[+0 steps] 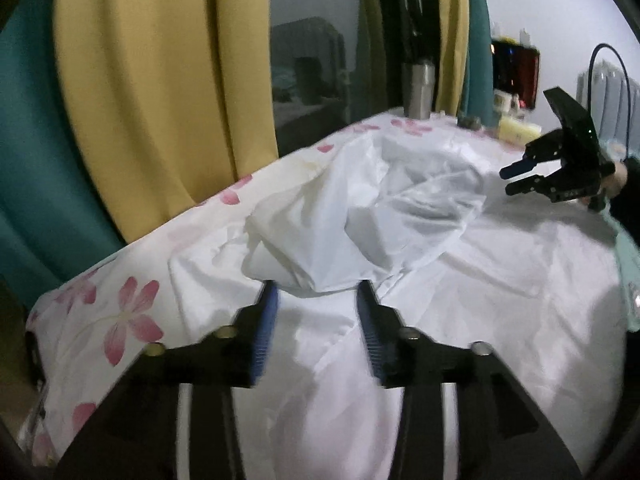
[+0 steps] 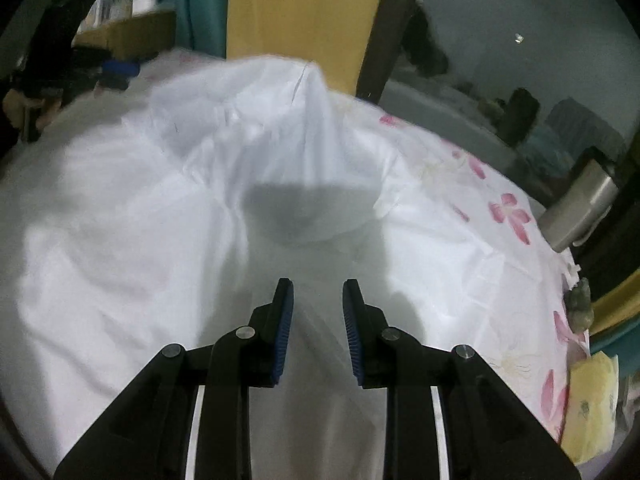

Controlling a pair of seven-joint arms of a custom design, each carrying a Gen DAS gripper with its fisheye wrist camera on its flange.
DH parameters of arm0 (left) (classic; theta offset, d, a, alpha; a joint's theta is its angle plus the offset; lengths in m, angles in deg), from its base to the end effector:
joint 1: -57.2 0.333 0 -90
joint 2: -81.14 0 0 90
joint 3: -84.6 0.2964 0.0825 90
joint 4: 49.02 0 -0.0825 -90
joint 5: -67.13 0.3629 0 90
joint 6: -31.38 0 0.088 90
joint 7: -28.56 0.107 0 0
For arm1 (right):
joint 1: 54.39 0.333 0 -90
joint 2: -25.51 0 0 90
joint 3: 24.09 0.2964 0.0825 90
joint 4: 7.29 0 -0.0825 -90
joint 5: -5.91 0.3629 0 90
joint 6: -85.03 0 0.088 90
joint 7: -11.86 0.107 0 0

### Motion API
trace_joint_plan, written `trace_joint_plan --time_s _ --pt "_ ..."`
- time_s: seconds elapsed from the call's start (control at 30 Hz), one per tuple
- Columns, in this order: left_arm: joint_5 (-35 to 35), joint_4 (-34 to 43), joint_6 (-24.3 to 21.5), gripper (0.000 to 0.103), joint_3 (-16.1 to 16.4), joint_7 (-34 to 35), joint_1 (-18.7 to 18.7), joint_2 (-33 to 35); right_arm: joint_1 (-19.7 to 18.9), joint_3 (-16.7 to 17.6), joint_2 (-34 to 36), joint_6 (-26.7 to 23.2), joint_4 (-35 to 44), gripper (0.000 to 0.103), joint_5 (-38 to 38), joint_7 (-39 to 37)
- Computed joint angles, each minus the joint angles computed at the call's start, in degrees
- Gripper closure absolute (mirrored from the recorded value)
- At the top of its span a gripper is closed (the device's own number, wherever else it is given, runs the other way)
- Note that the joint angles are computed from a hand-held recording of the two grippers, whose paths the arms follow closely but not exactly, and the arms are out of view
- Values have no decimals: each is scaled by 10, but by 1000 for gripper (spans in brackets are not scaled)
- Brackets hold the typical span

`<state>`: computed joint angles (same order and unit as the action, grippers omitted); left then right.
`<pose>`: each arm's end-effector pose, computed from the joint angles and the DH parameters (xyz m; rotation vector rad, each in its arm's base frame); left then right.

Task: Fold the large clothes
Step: 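Open both grippers and release the folded jacket onto the sheet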

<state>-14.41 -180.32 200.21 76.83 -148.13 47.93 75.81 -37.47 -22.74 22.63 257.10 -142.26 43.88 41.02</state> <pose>0.4980 -0.0857 0.4259 -1.1384 2.1742 -1.0366 0.5058 0.1202 0.4144 -2.3119 0.9984 -0.6338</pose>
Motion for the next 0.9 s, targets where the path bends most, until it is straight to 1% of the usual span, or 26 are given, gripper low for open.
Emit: trace_joint_plan --time_s 0.1,0.17,0.2,0.27,0.3,0.33,0.37,0.4,0.43,0.47,0.5,0.53,0.57,0.63,0.7,0.77,0.8,0.83,0.87,0.9 --pt "-19 3 -36 57 9 -6 4 -13 28 -10 -16 -30 33 77 162 -117" --pt "-40 24 -43 57 7 -6 4 -2 35 -6 -2 -45 69 70 223 -162" --pt "-41 39 -39 57 2 -19 3 11 36 3 16 -42 91 70 229 -161" --pt "-34 66 -34 57 -9 -32 0 39 34 23 51 -14 119 70 197 -125" --pt "-27 82 -29 57 -15 -41 -2 57 35 30 75 0 133 70 153 -79" --pt "2 92 -25 57 -20 -74 -2 72 35 28 95 -2 147 70 108 -30" --pt "51 100 -21 57 -24 -125 -2 87 41 17 118 -13 163 70 45 42" --pt "122 107 -16 57 -26 -191 -3 105 45 9 129 -28 170 70 4 91" --pt "165 106 -14 57 -30 -229 -1 112 44 4 139 -54 180 70 -25 124" --pt "227 104 -17 57 -29 -284 -1 120 39 3 146 -87 188 70 -46 146" --pt "280 101 -25 57 -26 -333 0 125 30 9 145 -121 189 70 -52 146" --pt "312 98 -40 57 -25 -362 5 124 18 20 140 -137 185 70 -46 130" --pt "303 97 -54 57 -32 -353 16 119 6 33 131 -140 173 70 -38 107" --pt "248 99 -85 57 -46 -305 39 104 -11 48 111 -161 160 70 -40 84" --pt "206 110 -96 57 -48 -272 45 96 -19 54 97 -169 157 70 -35 70" --pt "154 142 -99 57 -49 -239 46 103 -25 57 96 -169 170 70 -19 51" --pt "138 167 -98 57 -50 -234 45 116 -25 58 97 -160 177 70 -13 47" --pt "136 189 -91 57 -51 -241 43 130 -26 58 103 -152 188 70 -8 44" --pt "147 213 -84 57 -52 -260 41 148 -28 59 111 -140 202 70 -5 43" --pt "171 243 -80 57 -52 -297 39 172 -28 59 123 -127 220 70 -6 50"
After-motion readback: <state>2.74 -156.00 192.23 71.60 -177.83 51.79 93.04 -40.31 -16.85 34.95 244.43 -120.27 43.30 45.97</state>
